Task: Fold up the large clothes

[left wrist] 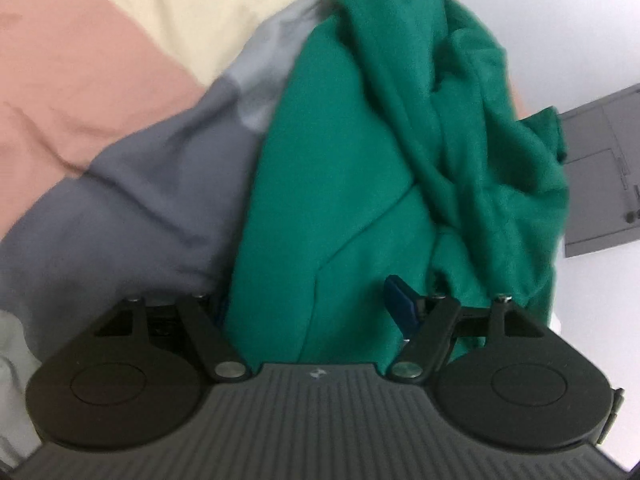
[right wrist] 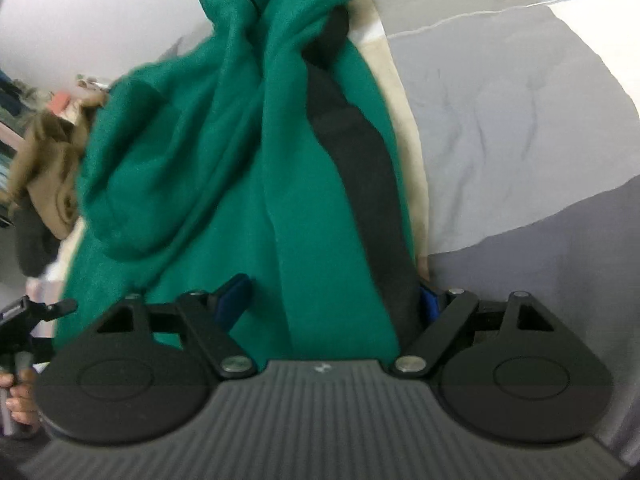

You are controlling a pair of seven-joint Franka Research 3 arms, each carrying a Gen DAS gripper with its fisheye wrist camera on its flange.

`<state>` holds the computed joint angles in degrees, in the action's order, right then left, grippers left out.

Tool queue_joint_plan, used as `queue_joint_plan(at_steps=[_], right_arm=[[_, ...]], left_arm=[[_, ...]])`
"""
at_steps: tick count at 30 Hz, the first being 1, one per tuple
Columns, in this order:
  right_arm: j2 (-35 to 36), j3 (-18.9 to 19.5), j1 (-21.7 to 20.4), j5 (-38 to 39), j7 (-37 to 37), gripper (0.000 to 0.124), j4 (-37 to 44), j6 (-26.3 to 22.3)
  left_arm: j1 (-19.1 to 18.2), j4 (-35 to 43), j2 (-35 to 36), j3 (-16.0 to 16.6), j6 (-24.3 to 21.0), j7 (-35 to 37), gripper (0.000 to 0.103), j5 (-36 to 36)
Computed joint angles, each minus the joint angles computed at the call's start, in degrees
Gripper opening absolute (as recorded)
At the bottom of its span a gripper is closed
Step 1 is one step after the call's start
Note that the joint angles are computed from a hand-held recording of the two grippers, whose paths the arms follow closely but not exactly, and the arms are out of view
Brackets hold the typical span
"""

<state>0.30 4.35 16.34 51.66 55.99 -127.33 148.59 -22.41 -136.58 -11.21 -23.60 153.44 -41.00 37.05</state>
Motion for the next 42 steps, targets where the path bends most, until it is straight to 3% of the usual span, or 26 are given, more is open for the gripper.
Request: queue_joint_plan(at_steps=[2, 3, 5, 6, 7, 8, 9, 10, 11, 13, 14, 18, 23, 27, 33, 38, 42], right_arm=[[-0.42, 0.46, 0.52, 0.30, -0.15, 0.083, -1.19, 2.63], [-0.69, 0.67, 0.85, 1.43, -1.12, 0.079, -1.62, 3.52], [-2.53, 0.15, 0.84, 6.28, -5.67, 0.052, -3.30, 3.04], [-2.88, -0.28, 0.79, 8.18, -7.08, 0.045, -3.42, 2.10], [-3.42, -0.67, 0.76, 10.69, -8.74, 0.031, -3.66, 1.01], [-3.98, -1.09, 0.75, 13.59, -10.85, 0.026, -3.84, -0.42], [-4.77, -1.37, 0.80, 16.46, -13.21, 0.025, -4.26, -1.24], [-5.24, -1.45, 1.00, 18.77, -15.43, 0.023, -4.52, -1.19], [-5.87, -1.57, 1.15, 21.05, -17.29, 0.022, -4.90, -1.22], [-7.49, -2.23, 1.06, 23.89, -19.34, 0.020, -5.59, -2.99], [-8.49, -2.70, 0.94, 25.55, -20.54, 0.019, -5.94, -3.99], [-12.27, -5.08, -0.18, 31.71, -24.01, 0.016, -7.14, -9.36], [-17.26, -7.08, -1.70, 34.22, -26.17, 0.015, -9.50, -14.29], [-23.56, -9.67, -3.15, 35.24, -25.89, 0.015, -12.55, -18.99], [-34.78, -12.66, -5.07, 32.17, -24.04, 0.015, -17.54, -21.97], [-40.17, -13.70, -6.23, 29.37, -20.15, 0.015, -19.32, -21.79], [-35.35, -10.97, -4.95, 27.39, -14.21, 0.015, -14.31, -16.88]], left_arm=[[-0.10, 1.18, 0.67, -0.13, -0.32, 1.08, 0.076, 0.76], [0.95, 0.91, 0.65, -0.63, 2.80, -1.64, 0.075, 4.93], [2.63, 1.72, 1.09, -1.65, 6.21, -5.74, 0.075, 12.38], [1.77, 2.68, 1.53, -1.38, 5.24, -3.15, 0.075, 11.47], [0.98, 3.55, 2.08, -1.25, 3.92, -1.35, 0.075, 10.31], [0.31, 4.08, 2.37, -1.05, 2.86, -0.17, 0.074, 9.15], [-0.29, 4.34, 2.51, -0.76, 1.79, 1.01, 0.066, 7.78], [-1.29, 5.05, 2.81, -0.71, -1.07, 2.93, 0.048, 5.14], [-2.16, 5.65, 2.90, -0.44, -3.63, 4.94, 0.039, 2.39], [-2.47, 4.14, 1.13, -0.35, -3.97, 3.09, 0.012, 2.01], [-2.32, 3.31, -0.20, -0.52, -3.90, 1.69, 0.010, 2.57], [1.00, -1.38, -9.39, -3.81, 1.35, -9.38, 0.008, 11.34], [3.06, -4.54, -19.33, -6.98, 3.82, -11.74, 0.008, 11.88], [3.31, -4.45, -25.14, -8.94, 4.30, -8.74, 0.008, 9.41], [3.37, -2.66, -32.32, -14.89, 2.65, -6.66, 0.008, 5.14], [6.41, -1.14, -35.59, -18.91, 2.49, -5.93, 0.008, 3.16], [10.38, 0.16, -32.96, -18.08, 2.22, -1.59, 0.009, 3.24]])
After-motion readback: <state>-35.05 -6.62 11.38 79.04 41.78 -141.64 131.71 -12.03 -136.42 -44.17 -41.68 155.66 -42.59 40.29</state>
